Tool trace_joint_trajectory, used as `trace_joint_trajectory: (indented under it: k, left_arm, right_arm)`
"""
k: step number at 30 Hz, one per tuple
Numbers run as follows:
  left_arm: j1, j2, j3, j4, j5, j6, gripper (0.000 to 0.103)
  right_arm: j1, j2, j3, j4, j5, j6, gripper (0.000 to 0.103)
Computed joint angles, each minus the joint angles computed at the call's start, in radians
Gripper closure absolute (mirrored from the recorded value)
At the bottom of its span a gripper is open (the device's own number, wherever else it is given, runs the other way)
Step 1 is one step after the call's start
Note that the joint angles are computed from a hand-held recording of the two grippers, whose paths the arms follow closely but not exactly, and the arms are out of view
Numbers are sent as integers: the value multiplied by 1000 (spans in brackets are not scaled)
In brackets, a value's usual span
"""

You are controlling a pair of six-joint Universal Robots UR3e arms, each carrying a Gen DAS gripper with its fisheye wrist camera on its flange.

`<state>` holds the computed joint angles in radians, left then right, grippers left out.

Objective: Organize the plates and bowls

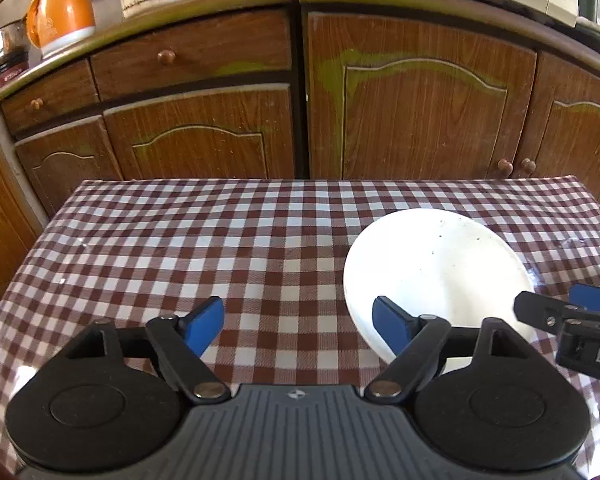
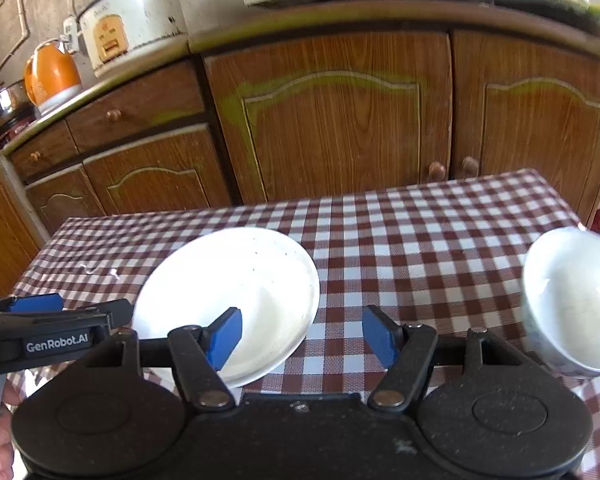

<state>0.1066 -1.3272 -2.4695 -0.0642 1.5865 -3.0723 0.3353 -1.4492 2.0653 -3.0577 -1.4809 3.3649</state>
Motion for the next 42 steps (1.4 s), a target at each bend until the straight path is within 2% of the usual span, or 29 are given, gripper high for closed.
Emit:
trace_joint_trajectory:
  k: [4,7,10,11,13,14,15,17,18,19,24,28,33,39,42]
  left_arm:
    - [-4,-95,11,100,-20,14,22]
    - [13,-142,37,102,-66,8,22]
    - [18,-196,61,100,-88,-2,32]
    - [28,-207,70,84,-109,-8,44]
    - [60,-227,66,88,-167,-5,50]
    - [71,-231,61,96,-193,-6,54]
    - [79,-237,55,110,-216,-7,63]
    - [72,-243,52,127,-236,10,76]
    - [47,-249,55,138,-207,18,76]
    - [23,-251,57,143,-168,12,76]
    - [7,-180,-4,161,-146,48,77]
    - [31,-33,-53,82,-170,36,77]
    - [36,196,-80,-95,-177,40,77]
    - [10,528,-43,-447,-144,19,76]
    - [-32,638,-19,-563,-96,7,76]
  right_arm:
    - [4,90,-45,-28,3,19,24]
    - [-8,142,-65,-52,22,55,24]
    - [-9,194,-97,-55,24,66,24]
    - [-11,208,-106,-56,28,73,25]
    - [-13,236,-112,-88,32,93,31]
    - [-14,246,-113,-101,39,97,39]
    - [-18,252,-115,-104,50,97,53]
    - [-17,266,-139,-73,68,86,72]
    - [-19,271,-135,-93,85,80,77]
    - [-11,273,-144,-86,77,83,77]
    - [18,242,-113,-112,35,72,80]
    - [40,175,-55,-134,8,64,80]
    - [54,38,42,-136,-9,55,80]
    - [75,-201,150,-49,-31,53,80]
    - [91,-315,187,6,-43,55,80]
